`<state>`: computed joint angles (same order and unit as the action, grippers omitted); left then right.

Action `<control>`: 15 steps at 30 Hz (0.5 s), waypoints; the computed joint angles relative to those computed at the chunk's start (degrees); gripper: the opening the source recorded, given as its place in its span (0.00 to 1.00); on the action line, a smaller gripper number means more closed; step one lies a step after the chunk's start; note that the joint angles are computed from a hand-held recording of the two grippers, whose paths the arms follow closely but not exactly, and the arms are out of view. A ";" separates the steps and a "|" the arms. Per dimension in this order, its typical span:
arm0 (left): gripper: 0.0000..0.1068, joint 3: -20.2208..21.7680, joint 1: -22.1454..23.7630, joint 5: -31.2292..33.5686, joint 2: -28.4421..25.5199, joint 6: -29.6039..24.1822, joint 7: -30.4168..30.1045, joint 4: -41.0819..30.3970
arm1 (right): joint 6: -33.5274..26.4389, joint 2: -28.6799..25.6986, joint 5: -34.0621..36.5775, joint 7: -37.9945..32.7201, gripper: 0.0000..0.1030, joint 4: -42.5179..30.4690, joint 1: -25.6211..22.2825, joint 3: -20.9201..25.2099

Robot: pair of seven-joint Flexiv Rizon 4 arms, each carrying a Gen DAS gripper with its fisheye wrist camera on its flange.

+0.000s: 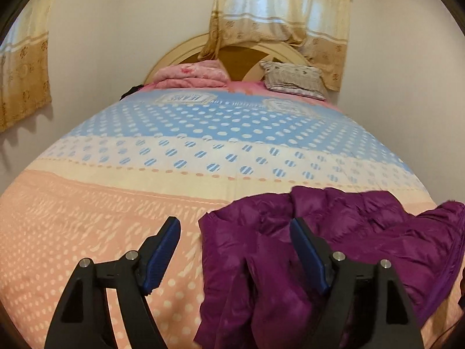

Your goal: Fold large clothes

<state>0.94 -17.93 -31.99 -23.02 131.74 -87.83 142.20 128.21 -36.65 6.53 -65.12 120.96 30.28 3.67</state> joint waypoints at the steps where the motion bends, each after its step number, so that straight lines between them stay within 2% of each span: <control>1: 0.73 0.42 -0.75 -2.25 -0.89 -0.27 0.57 -0.94 | -0.50 -0.38 0.62 0.41 0.12 -0.85 0.20 -0.33; 3: 0.73 1.23 -2.25 -6.31 -1.82 0.81 1.33 -1.89 | -1.26 -0.96 0.75 1.46 0.22 -2.24 -0.32 -0.40; 5: 0.73 1.61 -3.69 -10.37 -1.42 2.32 2.66 -1.85 | -1.10 -1.21 0.50 2.76 0.49 -3.21 -1.27 -0.07; 8: 0.73 1.31 -5.31 -16.24 -0.93 4.88 6.08 -2.31 | -0.39 -0.96 6.30 0.85 0.72 -4.13 3.60 -4.39; 11: 0.73 -0.06 -7.03 -21.75 -1.30 10.03 8.65 -2.74 | -1.01 -0.40 16.15 -4.26 0.76 -5.22 11.80 -10.85; 13: 0.73 -1.67 -8.39 -25.40 -1.96 13.05 11.14 -3.63 | -2.65 -0.61 19.60 -7.56 0.78 -6.44 15.71 -13.48; 15: 0.73 -3.29 -8.85 -26.10 -3.30 14.25 13.54 -5.42 | -5.00 -1.02 21.54 -10.80 0.78 -7.65 19.57 -15.95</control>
